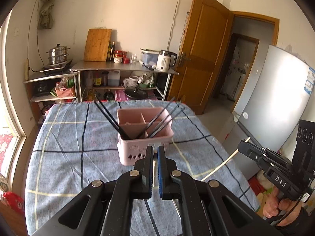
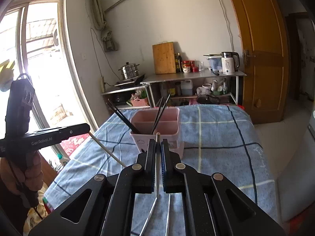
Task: Organize utensils
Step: 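Lift both held chopsticks and carry them over the pink basket, then lower the chopsticks into the basket and open both tools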
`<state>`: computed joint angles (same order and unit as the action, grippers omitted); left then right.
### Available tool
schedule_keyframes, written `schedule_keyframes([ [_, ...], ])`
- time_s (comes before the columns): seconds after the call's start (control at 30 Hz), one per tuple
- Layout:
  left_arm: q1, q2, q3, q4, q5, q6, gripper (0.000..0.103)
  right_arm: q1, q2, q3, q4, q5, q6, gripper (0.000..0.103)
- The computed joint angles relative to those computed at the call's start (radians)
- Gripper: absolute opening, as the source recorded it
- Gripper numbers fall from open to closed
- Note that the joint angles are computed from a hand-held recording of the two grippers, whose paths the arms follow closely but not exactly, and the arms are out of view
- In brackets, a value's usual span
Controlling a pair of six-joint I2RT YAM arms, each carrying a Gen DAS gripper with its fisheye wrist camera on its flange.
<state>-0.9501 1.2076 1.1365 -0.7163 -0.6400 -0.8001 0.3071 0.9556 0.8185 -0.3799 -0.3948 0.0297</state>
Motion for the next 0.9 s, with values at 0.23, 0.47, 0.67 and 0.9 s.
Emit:
schedule_keyframes([
  [0.23,0.121,-0.017,0.097,0.014,0.028,0.120,0.003,0.080,0.154,0.140,0.129,0.058,0.077,0.005],
  [0.47,0.276,-0.003,0.152,0.070,0.128,0.202,0.003,0.144,0.291,0.257,0.228,0.104,0.120,0.005],
  [0.67,0.384,0.044,0.132,0.134,0.227,0.222,0.003,0.191,0.405,0.307,0.288,0.165,0.120,0.005],
  [0.9,0.455,0.104,0.054,0.210,0.318,0.198,0.003,0.202,0.502,0.309,0.302,0.173,0.128,0.005],
])
